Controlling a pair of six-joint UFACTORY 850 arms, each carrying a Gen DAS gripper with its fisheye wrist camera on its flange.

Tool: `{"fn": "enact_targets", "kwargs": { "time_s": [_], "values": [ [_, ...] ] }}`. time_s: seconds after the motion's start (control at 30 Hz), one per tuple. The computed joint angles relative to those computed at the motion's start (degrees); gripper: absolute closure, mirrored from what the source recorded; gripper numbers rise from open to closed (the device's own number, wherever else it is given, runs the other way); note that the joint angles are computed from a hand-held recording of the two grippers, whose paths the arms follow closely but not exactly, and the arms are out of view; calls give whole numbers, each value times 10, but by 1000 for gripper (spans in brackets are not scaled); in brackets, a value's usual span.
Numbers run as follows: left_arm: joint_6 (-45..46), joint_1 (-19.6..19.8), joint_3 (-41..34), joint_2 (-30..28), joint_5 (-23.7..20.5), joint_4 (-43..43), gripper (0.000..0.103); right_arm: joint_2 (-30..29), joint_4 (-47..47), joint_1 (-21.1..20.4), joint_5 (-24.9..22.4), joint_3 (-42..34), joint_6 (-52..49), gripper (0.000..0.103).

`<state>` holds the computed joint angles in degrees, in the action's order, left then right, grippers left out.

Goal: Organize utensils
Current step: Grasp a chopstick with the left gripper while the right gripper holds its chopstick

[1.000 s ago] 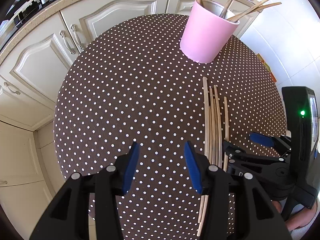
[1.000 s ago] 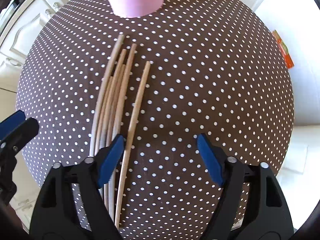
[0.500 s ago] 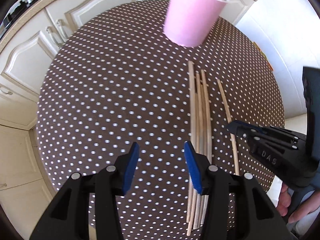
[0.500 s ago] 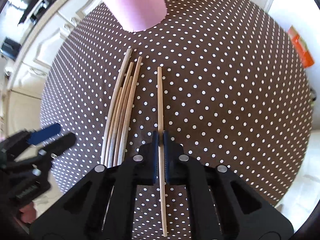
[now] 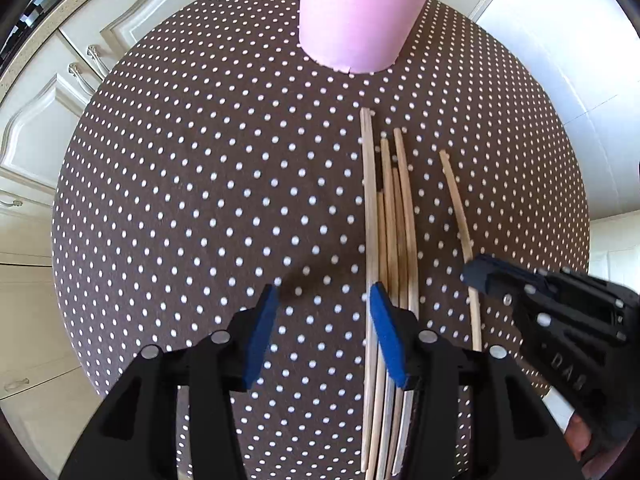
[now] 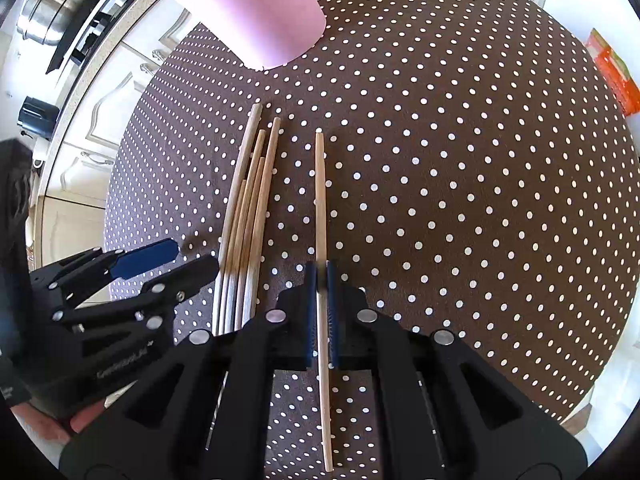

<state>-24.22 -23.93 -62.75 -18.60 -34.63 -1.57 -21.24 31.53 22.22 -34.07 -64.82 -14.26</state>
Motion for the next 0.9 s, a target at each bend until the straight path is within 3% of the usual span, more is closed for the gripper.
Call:
{"fn": "enact_targets", "kwargs": {
  "time_s": [0.27, 0.5, 0.63, 0.77, 0.83, 0.87, 0.9],
  "values": [
    [-14, 8, -60, -49, -19, 27, 45, 3, 14, -3, -7, 3, -6, 97],
    [-13, 23, -101, -83, -38, 18, 44, 2, 40, -14, -19, 2, -19, 97],
    [-47, 7, -137, -110, -75, 91, 44, 2, 41, -16, -23, 2, -18, 97],
    [-53, 9, -146, -113, -78, 69, 45, 1, 46, -15, -21, 2, -21, 97],
    [-79, 12, -133, -106, -63, 77, 58, 1, 49, -15, -21, 2, -22, 98],
    [-87, 13, -132, -104, -60, 79, 74, 1, 50, -16, -21, 2, -24, 98],
    [-93, 15, -130, -102, -58, 79, 96, 1, 52, -17, -21, 3, -26, 98]
  ]
}}
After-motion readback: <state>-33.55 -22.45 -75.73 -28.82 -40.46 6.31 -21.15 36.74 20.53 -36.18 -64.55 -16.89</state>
